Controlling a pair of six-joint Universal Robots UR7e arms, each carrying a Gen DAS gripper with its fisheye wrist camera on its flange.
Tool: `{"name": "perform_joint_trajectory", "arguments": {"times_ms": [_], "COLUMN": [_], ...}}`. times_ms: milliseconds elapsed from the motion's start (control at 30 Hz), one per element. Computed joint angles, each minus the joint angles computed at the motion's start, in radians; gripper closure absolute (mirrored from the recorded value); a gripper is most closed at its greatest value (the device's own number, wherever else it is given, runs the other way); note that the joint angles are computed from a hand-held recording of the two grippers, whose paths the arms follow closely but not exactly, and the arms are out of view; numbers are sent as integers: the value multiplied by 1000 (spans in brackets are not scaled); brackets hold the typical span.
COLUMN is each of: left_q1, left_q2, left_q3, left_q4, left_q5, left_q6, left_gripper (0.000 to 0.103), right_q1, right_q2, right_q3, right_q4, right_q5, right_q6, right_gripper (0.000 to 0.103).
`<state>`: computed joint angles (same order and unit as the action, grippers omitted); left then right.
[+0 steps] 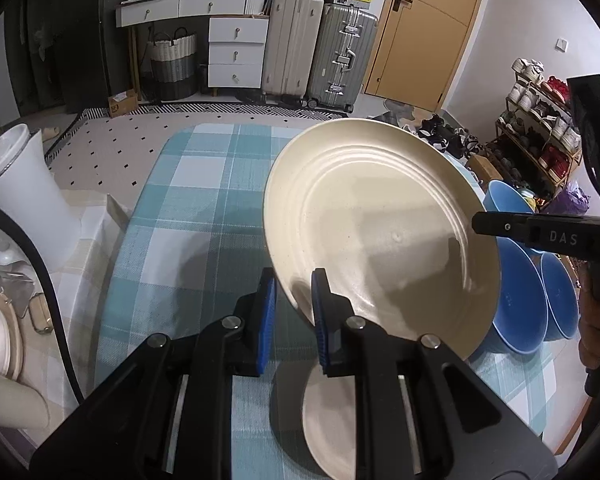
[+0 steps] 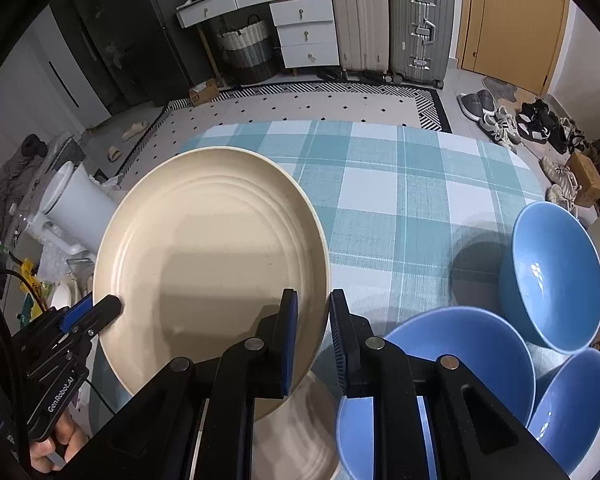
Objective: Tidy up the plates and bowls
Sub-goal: 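Lift the stacked cream plates with both grippers, then carry the held cream plates with both grippers toward the blue bowls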
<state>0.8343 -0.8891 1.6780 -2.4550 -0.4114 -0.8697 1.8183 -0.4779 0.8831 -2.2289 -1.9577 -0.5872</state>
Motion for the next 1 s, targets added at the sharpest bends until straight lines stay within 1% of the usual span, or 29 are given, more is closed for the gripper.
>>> {"name": "perform_joint_trajectory", "arguments": {"times_ms": [233,367,533,633,1000], "left_q1": [-59,-86,-111,-128,-162], "left_q2": [-26,-33,-37,-43,-51], "left_q3": [40,54,72,86,114], "left_q4": [125,181,232,252,299], "left_q5": [23,29,33,29,28], "left_q6": [-137,-202,-262,-295,-356], "left_gripper": [88,88,88,88,88], "right_q1": [-5,-10,-15,-17,-34], "right_q2": [-93,-133,-180,-197,-261], "right_q3": [145,206,280,306,420], "right_q4": [-68,-95,-133,-145,-196], "right_q5": [33,45,51,52,53], "right_q6": [-11,-14,-20,-24,-34], "right_gripper": [86,86,86,86,86]}}
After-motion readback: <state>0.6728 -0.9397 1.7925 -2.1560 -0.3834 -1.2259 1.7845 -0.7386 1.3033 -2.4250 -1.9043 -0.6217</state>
